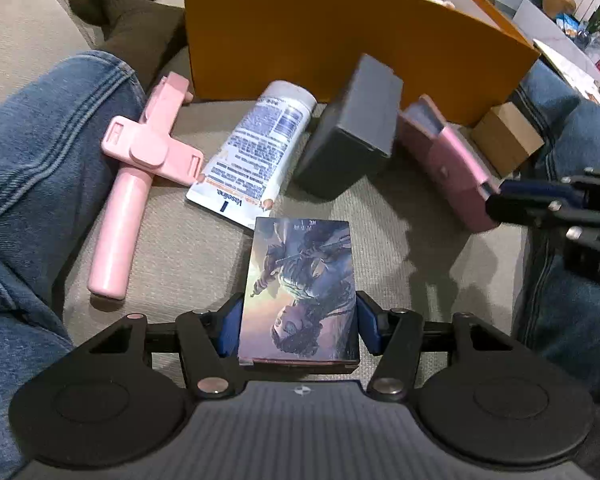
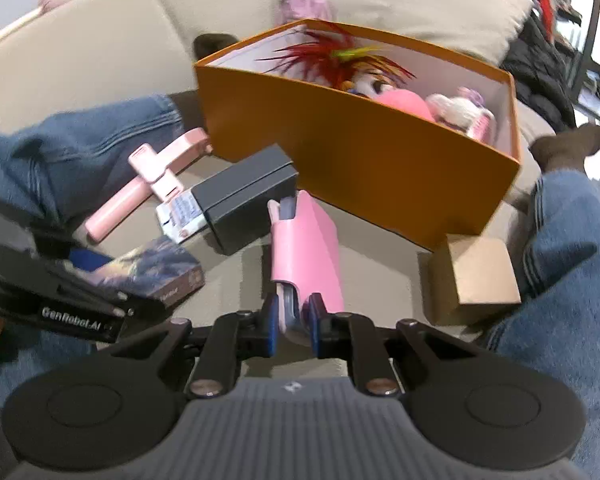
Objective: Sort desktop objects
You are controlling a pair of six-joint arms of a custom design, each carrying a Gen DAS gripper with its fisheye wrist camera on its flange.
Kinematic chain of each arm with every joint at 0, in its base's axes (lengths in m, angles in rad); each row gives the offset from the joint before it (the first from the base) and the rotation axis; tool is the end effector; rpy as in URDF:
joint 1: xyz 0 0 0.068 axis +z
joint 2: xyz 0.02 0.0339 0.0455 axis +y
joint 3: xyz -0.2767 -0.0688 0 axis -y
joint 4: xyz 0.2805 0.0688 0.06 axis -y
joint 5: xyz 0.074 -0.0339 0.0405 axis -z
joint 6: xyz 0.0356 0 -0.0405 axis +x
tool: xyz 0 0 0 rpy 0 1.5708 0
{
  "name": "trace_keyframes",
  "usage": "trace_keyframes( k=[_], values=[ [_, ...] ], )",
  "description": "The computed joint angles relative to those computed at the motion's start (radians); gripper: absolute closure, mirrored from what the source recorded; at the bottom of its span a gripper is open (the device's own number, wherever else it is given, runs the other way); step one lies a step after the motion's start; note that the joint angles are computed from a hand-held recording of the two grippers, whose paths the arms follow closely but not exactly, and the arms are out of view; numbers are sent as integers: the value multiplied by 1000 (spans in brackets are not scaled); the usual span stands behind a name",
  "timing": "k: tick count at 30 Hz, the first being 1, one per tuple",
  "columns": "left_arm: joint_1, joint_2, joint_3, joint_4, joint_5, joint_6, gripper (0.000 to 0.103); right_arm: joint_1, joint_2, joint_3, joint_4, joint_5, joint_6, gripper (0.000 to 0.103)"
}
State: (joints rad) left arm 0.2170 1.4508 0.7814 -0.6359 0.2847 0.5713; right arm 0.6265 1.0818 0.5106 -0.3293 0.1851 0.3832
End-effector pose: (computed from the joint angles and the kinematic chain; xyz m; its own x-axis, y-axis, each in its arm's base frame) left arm 0.2682 0.0489 0.1568 -0.8655 0.3406 -0.3673 0.3963 0.9141 -0.0861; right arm 0.1870 0.1273 0.1712 -0.7696 -0.1034 -0.6301 -0.2112 0.9725 0.0985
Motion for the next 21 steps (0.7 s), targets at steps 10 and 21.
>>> trace_keyframes(
  k=[10,21],
  values=[
    [-73,29,-40,79,-118,0,35,-94,-51,-31,10,-45,13,84],
    [61,19,42,-108,-2,45,23,-154,-94,-60,14,-73,36,79]
  ],
)
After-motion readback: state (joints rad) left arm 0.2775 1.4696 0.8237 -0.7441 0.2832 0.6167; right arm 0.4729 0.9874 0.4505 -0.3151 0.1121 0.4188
